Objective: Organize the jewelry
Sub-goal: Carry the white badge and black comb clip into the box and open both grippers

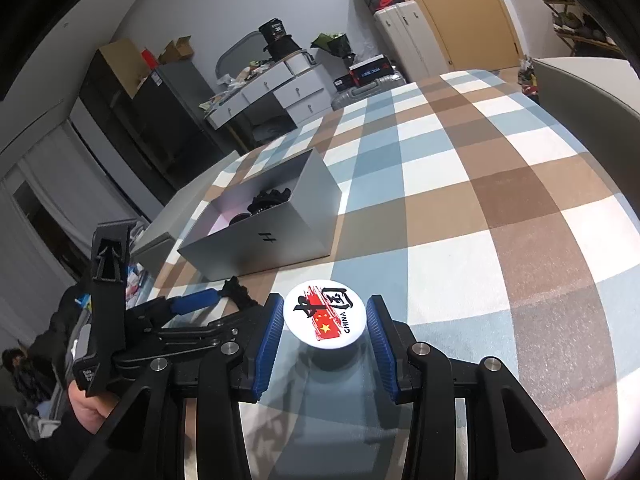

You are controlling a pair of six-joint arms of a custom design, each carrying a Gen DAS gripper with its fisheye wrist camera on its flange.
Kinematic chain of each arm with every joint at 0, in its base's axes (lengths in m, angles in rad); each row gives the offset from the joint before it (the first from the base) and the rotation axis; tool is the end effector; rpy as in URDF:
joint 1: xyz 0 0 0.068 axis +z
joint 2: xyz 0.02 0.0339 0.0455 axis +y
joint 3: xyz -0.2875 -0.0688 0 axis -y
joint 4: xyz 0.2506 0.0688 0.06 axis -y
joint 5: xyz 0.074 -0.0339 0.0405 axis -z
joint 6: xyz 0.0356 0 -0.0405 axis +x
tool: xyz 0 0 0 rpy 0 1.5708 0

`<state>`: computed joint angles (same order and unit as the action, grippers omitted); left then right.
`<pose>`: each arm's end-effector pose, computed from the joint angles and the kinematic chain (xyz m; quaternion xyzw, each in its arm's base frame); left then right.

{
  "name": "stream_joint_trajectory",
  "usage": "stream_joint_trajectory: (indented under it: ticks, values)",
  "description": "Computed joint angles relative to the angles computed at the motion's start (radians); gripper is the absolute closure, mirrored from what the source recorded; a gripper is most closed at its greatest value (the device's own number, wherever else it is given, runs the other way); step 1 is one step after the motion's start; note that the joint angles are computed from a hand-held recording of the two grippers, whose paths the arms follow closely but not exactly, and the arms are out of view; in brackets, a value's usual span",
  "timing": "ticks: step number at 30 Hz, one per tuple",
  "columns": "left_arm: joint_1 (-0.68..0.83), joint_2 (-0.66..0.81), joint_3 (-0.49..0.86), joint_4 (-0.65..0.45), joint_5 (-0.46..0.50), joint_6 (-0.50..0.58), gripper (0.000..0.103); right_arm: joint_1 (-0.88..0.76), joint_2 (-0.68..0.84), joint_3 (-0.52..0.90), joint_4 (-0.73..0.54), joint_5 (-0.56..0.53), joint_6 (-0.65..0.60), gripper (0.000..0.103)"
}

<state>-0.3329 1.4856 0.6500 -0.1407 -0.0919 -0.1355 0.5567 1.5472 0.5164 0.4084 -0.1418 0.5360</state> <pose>0.2557 -0.0850 0.1637 0.0807 0.9518 -0.0252 0.2948 0.2370 0.1534 0.1531 -0.0415 0.8870 0.2905 0.3564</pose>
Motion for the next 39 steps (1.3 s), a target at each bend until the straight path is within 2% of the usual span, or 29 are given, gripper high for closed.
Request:
stream_joint_trajectory:
  ticks: [13,24,29,33,39]
  values:
    - [-0.008,-0.094,-0.040,0.013,-0.034,0.012,0.017,0.019,0.004,0.012,-0.022,0.012,0.012,0.062]
    - [0.041,-0.176,-0.097,0.019,-0.006,0.024,0.017,0.045,0.054,0.057,-0.060,-0.007,0.034,0.062]
    - [0.100,-0.238,-0.131,0.008,0.030,0.038,0.017,0.086,0.106,0.101,-0.078,-0.029,0.058,0.062]
    - [0.165,-0.284,-0.136,-0.035,0.093,0.056,0.017,0.110,0.133,0.135,-0.065,-0.085,0.082,0.062]
    - [0.268,-0.375,-0.129,-0.093,0.203,0.094,0.017,0.144,0.124,0.193,-0.068,-0.109,0.087,0.062]
